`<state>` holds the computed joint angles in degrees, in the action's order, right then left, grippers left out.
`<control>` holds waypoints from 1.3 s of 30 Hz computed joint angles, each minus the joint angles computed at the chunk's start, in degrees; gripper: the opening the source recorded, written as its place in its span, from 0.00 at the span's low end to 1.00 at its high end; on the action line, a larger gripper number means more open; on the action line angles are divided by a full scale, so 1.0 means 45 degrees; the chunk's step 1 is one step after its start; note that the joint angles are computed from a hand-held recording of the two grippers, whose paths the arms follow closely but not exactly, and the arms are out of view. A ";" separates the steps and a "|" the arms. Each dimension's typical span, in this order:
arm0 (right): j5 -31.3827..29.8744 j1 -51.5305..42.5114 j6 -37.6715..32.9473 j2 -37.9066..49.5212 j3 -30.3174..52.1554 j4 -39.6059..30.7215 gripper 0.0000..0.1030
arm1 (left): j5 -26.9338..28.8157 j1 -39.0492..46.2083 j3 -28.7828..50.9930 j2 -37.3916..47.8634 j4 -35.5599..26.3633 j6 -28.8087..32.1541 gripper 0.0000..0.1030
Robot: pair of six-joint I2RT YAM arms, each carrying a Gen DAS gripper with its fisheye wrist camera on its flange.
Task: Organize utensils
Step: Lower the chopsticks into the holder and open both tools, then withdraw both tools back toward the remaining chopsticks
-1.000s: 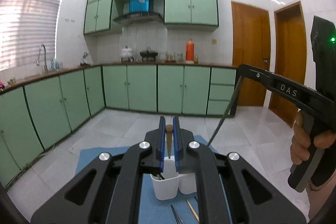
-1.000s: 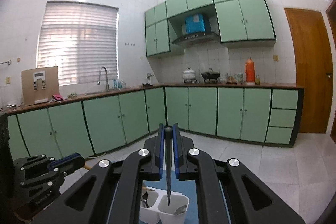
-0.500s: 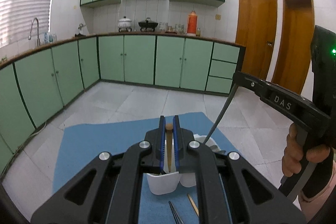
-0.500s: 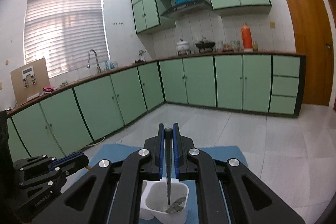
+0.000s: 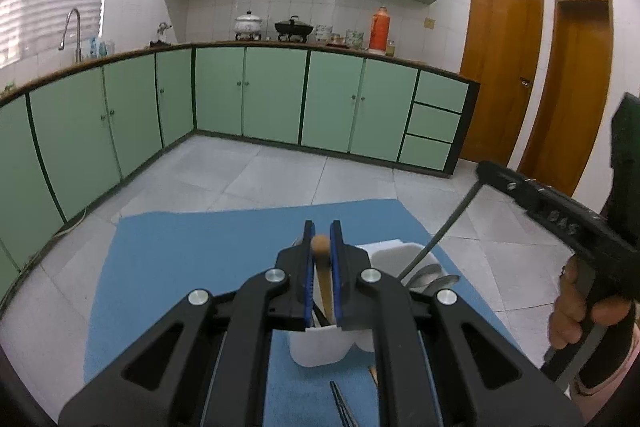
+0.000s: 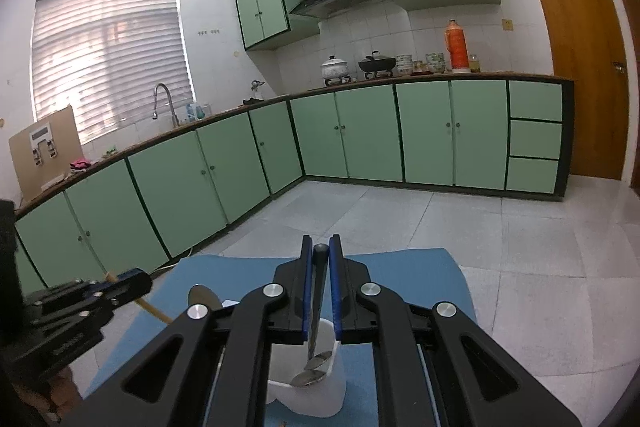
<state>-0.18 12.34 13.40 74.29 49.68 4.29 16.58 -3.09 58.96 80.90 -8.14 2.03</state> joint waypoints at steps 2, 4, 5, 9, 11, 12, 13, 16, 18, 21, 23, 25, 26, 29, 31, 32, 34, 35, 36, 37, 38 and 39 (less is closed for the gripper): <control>0.0104 -0.0082 -0.0012 -0.0080 -0.0051 -0.0104 0.09 | 0.0026 0.0081 -0.0057 0.0063 0.0045 -0.0119 0.07; 0.0122 -0.0196 0.0003 -0.0105 -0.0051 -0.0231 0.09 | 0.0030 0.0202 -0.0133 0.0050 0.0122 -0.0203 0.08; 0.0077 -0.0286 0.0006 -0.0115 -0.0036 -0.0340 0.10 | 0.0048 0.0284 -0.0197 0.0004 0.0170 -0.0224 0.09; 0.0055 -0.0500 0.0086 -0.0247 -0.0160 -0.0423 0.13 | 0.0019 0.0514 -0.0310 -0.0166 0.0320 -0.0470 0.31; -0.0011 -0.0578 0.0131 -0.0463 -0.0381 -0.0424 0.21 | 0.0208 0.0690 -0.0383 -0.0295 0.0331 -0.0556 0.37; -0.0037 -0.0615 0.0130 -0.0536 -0.0467 -0.0384 0.23 | 0.0299 0.0804 -0.0507 -0.0438 0.0379 -0.0607 0.43; -0.0040 -0.0642 0.0097 -0.0642 -0.0548 -0.0361 0.30 | 0.0296 0.0829 -0.0520 -0.0482 0.0427 -0.0671 0.50; 0.0369 -0.0565 -0.0032 -0.1078 -0.0884 -0.0192 0.42 | 0.0249 0.1035 -0.1019 -0.1028 0.0908 -0.0854 0.68; 0.0614 -0.0425 -0.0158 -0.1432 -0.1115 -0.0137 0.48 | 0.0026 0.0993 -0.1341 -0.1389 0.1220 -0.0997 0.75; 0.1529 0.0011 -0.0433 -0.2294 -0.1679 0.0042 0.65 | -0.0069 0.1134 -0.1987 -0.2188 0.1593 -0.1104 0.83; 0.2240 0.0447 -0.0662 -0.2988 -0.2181 0.0165 0.73 | -0.0203 0.1192 -0.2643 -0.2987 0.1901 -0.1180 0.86; 0.2699 0.0864 -0.0821 -0.3640 -0.2658 0.0152 0.79 | -0.0247 0.1223 -0.3103 -0.3583 0.1982 -0.1121 0.88; 0.2939 0.1129 -0.0884 -0.4017 -0.2941 0.0100 0.81 | -0.0295 0.1218 -0.3425 -0.3998 0.2005 -0.1054 0.88; 0.3529 0.1919 -0.0966 -0.4981 -0.3666 -0.0112 0.89 | -0.0535 0.1079 -0.4240 -0.5102 0.1923 -0.0741 0.92; 0.4057 0.2475 -0.0839 -0.5614 -0.4198 -0.0209 0.92 | -0.0625 0.1000 -0.4927 -0.5993 0.1785 -0.0627 0.94; 0.4339 0.2842 -0.0697 -0.6017 -0.4550 -0.0316 0.93 | -0.0532 0.1088 -0.5229 -0.6291 0.1792 -0.0580 0.94; 0.4550 0.3167 -0.0420 -0.6431 -0.4915 -0.0508 0.93 | -0.0487 0.1067 -0.5750 -0.6973 0.1533 -0.0526 0.95; 0.4803 0.3485 -0.0180 -0.6764 -0.5206 -0.0677 0.94 | -0.0469 0.1022 -0.6097 -0.7404 0.1341 -0.0468 0.95; 0.5025 0.3737 -0.0032 -0.7100 -0.5459 -0.0840 0.94 | -0.0467 0.1014 -0.6426 -0.7809 0.1179 -0.0388 0.95; 0.5244 0.3950 0.0062 -0.7419 -0.5667 -0.0989 0.94 | -0.0595 0.0922 -0.6738 -0.8188 0.1051 -0.0348 0.95; 0.5689 0.4354 0.0234 -0.7769 -0.5950 -0.1141 0.94 | -0.0575 0.0973 -0.7001 -0.8523 0.0939 -0.0294 0.95; 0.5795 0.4409 0.0276 -0.8024 -0.6069 -0.1313 0.94 | -0.0622 0.0954 -0.7344 -0.8929 0.0808 -0.0275 0.95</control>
